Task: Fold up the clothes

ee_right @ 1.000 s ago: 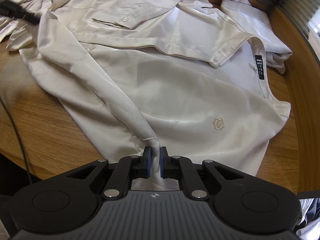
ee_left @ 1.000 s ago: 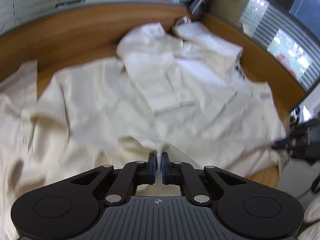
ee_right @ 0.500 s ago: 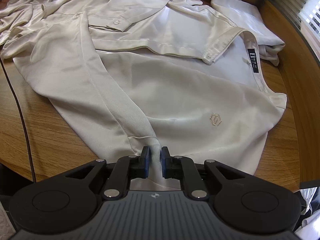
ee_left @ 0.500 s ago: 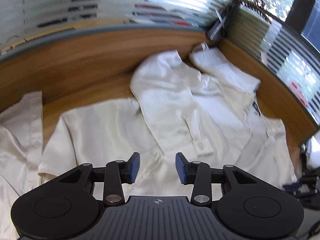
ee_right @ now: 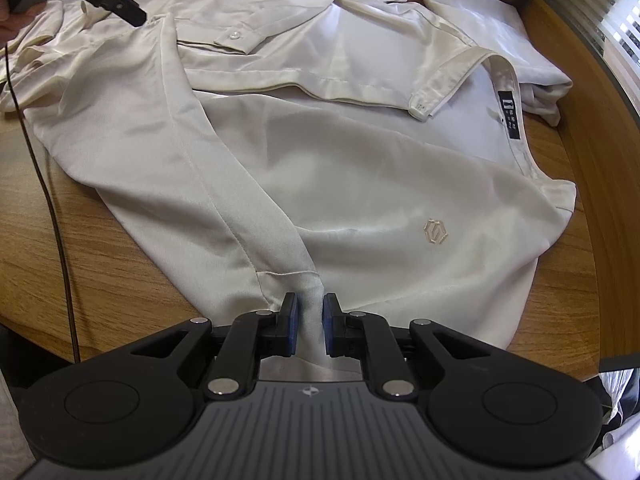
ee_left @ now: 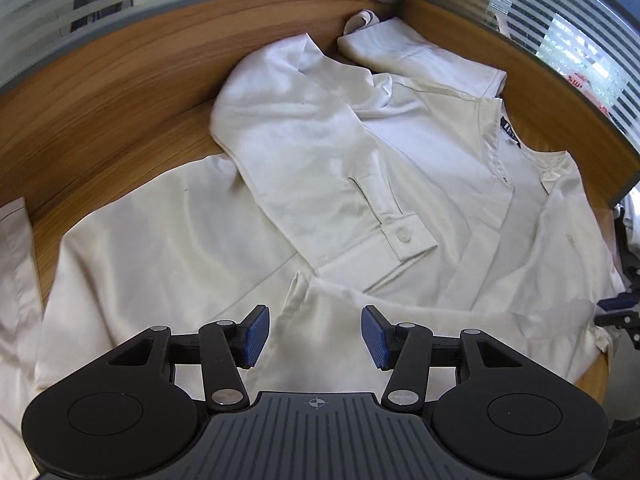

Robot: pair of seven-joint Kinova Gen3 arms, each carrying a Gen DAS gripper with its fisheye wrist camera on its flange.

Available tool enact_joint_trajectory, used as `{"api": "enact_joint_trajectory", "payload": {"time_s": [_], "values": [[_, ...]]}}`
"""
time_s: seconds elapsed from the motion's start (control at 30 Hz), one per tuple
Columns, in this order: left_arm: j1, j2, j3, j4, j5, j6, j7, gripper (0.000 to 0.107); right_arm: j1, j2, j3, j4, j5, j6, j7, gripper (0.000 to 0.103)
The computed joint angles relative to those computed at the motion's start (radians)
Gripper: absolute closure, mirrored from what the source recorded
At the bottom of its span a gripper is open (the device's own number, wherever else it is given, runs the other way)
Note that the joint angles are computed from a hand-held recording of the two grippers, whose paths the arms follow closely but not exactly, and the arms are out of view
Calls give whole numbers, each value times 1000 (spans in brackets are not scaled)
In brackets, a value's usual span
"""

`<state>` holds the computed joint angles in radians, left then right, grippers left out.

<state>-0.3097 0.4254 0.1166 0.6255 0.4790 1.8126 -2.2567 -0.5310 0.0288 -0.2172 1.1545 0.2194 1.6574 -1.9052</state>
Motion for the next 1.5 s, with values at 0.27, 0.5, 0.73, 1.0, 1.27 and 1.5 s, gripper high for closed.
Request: {"api": "enact_joint_trajectory", "payload": {"time_s": [0.27,0.5,0.73,1.0,1.27,1.5], "values": [[13,35,8,-6,12,-3,53,54,-18,11,-5,-16,18,21,-38,90],[0,40,12,25,35,-22,116,76,-17,-27,-9,-39,16,22,-118,74],[-20,-12,6,115,65,-82,74,94,-26,-50,-48,-22,-16,9,-121,62],[-66,-52,-2,116,137,-86,78,97,-74,-53,-94,28,45,-18,-101,62],[-157,-143,-38,150,213,-52,62,99,-97,-44,-82,79,53,-57,-27,95],[-241,-261,-129,216,269,-14,81,101,-69,-114,-75,71,1,-86,107,99]]}}
